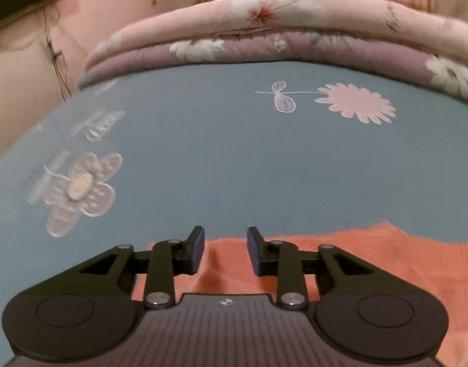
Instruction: Fold clothes
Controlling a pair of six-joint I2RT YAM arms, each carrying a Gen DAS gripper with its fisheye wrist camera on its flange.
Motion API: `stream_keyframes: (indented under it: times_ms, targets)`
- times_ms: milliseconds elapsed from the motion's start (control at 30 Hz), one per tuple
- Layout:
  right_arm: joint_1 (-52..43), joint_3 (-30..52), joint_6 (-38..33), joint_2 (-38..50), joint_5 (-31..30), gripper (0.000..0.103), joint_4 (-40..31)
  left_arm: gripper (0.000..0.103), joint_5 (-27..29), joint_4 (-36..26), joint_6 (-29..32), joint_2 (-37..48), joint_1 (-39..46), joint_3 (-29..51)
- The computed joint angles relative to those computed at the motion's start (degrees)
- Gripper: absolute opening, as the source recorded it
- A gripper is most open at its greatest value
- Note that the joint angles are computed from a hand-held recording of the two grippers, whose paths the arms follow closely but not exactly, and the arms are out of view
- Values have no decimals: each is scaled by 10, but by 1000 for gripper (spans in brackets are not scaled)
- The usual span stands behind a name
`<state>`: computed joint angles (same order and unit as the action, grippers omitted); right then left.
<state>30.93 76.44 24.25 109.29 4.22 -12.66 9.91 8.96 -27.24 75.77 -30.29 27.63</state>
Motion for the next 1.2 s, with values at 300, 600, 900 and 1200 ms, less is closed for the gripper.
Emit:
stream_keyframes:
  times_ms: [300,600,900,1200]
  targets:
    - [-111,-173,51,-134,-211,72,21,93,-4,0,3,2,-1,1]
    - [-277,-317,18,-236,-269,81,36,94,-2,4,7,6,-1,2]
    - [-432,-448,49,-415,-293,81,27,94,-8,5,8,13,-6,6]
    - [-277,-445,13,-397,-200,82,18,95,-9,9,9,10,-9,1]
